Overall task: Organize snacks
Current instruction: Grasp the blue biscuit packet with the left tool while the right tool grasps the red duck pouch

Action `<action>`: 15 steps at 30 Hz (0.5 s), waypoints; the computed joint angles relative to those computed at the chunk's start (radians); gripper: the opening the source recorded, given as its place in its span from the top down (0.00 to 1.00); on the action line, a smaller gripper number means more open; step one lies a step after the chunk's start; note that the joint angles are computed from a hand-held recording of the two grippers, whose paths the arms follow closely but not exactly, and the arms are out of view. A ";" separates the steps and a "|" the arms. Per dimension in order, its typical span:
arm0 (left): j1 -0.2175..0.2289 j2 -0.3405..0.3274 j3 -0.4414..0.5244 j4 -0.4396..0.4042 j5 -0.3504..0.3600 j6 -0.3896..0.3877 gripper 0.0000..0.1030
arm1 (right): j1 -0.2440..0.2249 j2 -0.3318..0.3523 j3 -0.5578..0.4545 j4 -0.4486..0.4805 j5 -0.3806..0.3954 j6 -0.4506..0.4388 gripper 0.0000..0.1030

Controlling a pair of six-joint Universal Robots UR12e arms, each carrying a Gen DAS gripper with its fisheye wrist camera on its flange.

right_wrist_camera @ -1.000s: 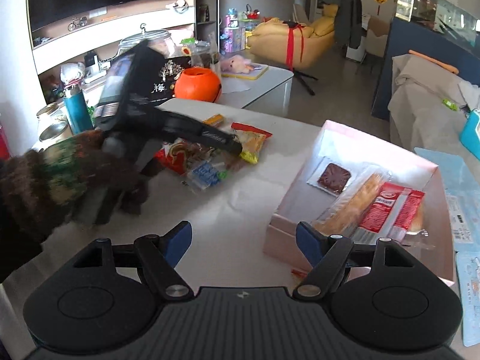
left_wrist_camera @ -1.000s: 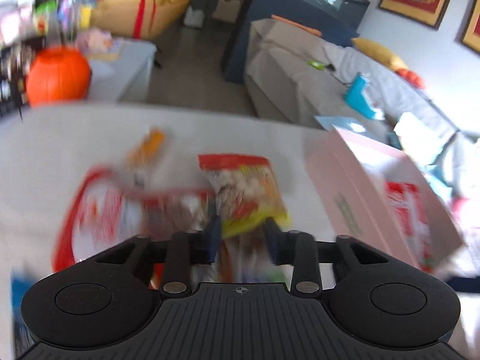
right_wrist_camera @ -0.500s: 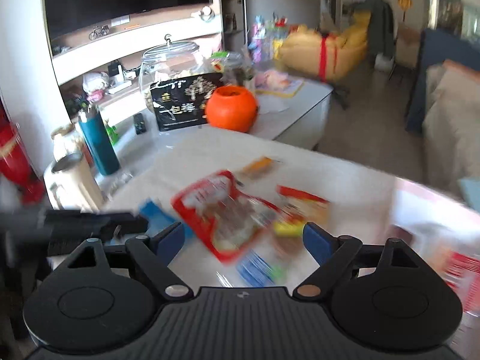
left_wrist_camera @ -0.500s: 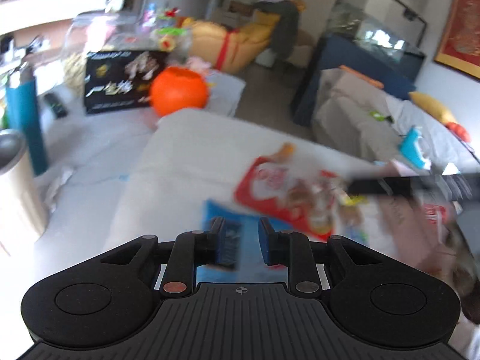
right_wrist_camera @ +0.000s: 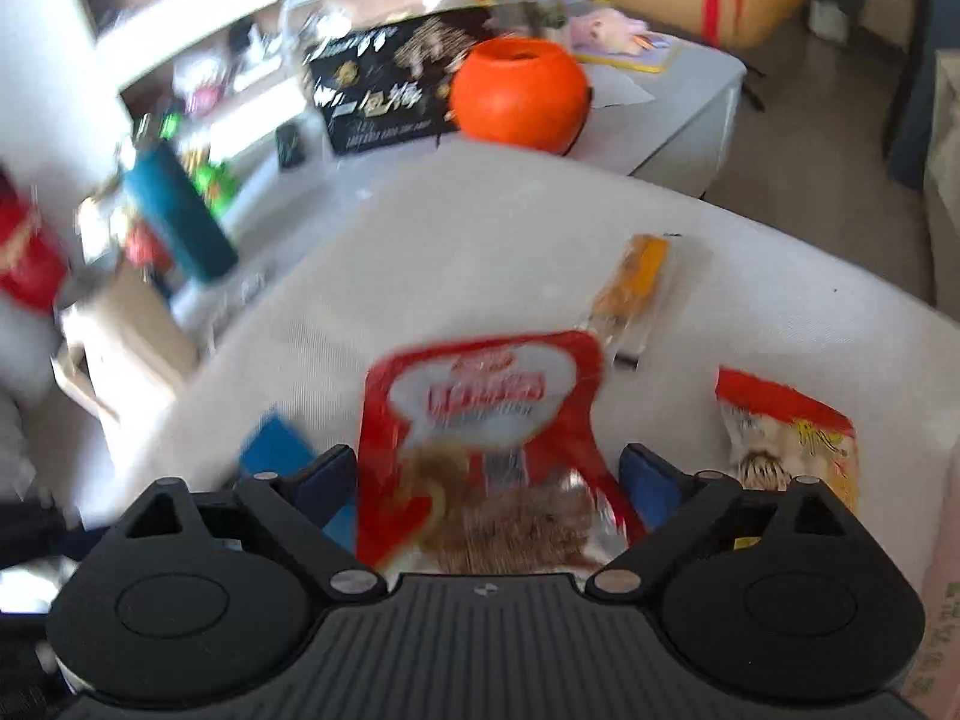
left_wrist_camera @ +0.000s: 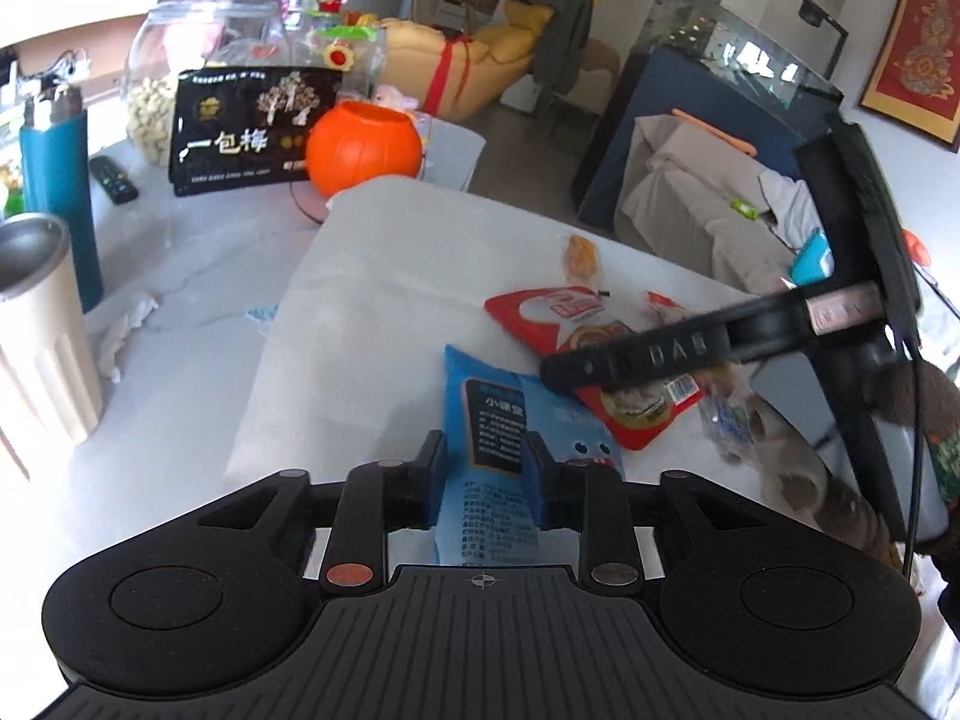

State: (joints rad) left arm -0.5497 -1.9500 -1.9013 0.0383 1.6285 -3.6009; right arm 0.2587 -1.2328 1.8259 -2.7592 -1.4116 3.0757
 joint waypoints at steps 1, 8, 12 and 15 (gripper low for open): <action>0.001 0.002 -0.003 0.000 -0.006 0.000 0.68 | 0.010 -0.006 0.010 -0.009 -0.026 -0.019 0.09; 0.002 0.013 -0.018 0.000 0.002 -0.010 0.66 | -0.003 -0.092 0.087 0.040 -0.011 0.011 0.28; -0.008 0.009 -0.010 -0.010 -0.003 0.010 0.65 | -0.005 -0.166 0.173 0.041 0.003 -0.008 0.28; -0.017 0.008 -0.003 -0.017 0.010 0.038 0.66 | -0.008 -0.223 0.239 0.021 -0.008 -0.006 0.28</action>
